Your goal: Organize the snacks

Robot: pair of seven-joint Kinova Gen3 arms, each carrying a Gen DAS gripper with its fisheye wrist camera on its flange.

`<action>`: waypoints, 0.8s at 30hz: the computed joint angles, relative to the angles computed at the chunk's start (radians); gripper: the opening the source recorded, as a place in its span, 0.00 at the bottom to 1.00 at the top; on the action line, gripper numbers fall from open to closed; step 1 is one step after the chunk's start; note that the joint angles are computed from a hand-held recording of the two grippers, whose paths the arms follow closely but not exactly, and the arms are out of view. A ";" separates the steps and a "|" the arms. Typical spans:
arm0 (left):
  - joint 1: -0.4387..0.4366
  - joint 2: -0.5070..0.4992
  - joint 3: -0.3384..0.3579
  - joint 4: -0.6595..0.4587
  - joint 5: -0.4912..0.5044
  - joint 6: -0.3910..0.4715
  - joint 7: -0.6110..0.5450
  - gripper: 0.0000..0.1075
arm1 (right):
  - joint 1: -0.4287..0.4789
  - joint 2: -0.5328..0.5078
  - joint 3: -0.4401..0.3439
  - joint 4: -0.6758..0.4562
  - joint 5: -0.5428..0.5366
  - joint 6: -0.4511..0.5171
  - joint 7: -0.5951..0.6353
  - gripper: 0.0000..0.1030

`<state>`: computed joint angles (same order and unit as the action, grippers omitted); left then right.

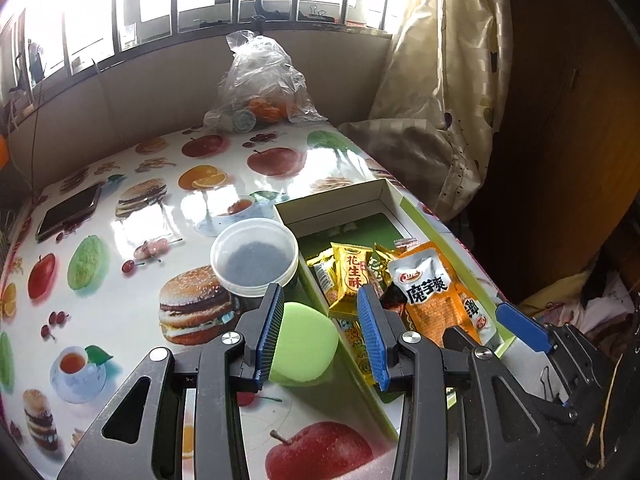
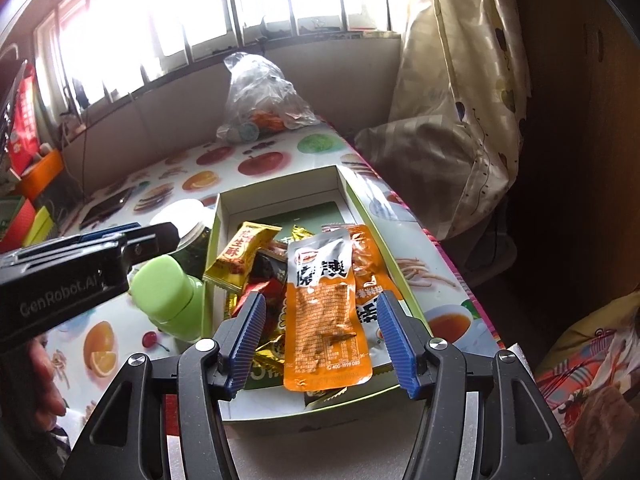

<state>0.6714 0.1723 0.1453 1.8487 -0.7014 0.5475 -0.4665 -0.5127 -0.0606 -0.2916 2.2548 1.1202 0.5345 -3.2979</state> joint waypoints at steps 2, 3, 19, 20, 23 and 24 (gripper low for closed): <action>0.004 -0.016 0.001 0.021 -0.007 -0.007 0.009 0.37 | -0.012 -0.006 -0.015 0.001 0.001 0.024 -0.009 0.56; 0.008 -0.024 0.002 0.031 -0.019 -0.003 0.025 0.37 | -0.018 -0.010 -0.022 0.002 0.003 0.035 -0.016 0.56; 0.021 -0.105 0.121 0.209 -0.170 0.060 0.270 0.37 | -0.108 -0.061 -0.118 0.053 -0.039 0.164 -0.100 0.57; 0.020 -0.106 0.124 0.222 -0.171 0.053 0.277 0.37 | -0.114 -0.061 -0.127 0.059 -0.036 0.176 -0.114 0.57; 0.021 -0.100 0.134 0.243 -0.152 0.060 0.284 0.37 | -0.137 -0.057 -0.137 0.069 -0.058 0.192 -0.127 0.57; 0.024 -0.098 0.136 0.247 -0.145 0.063 0.288 0.37 | -0.143 -0.056 -0.136 0.073 -0.066 0.186 -0.125 0.57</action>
<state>0.6953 0.0740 0.2811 2.0962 -0.8468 0.6109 -0.1788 -0.6557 -0.1163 -0.4280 2.3278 1.0542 0.7208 -3.4232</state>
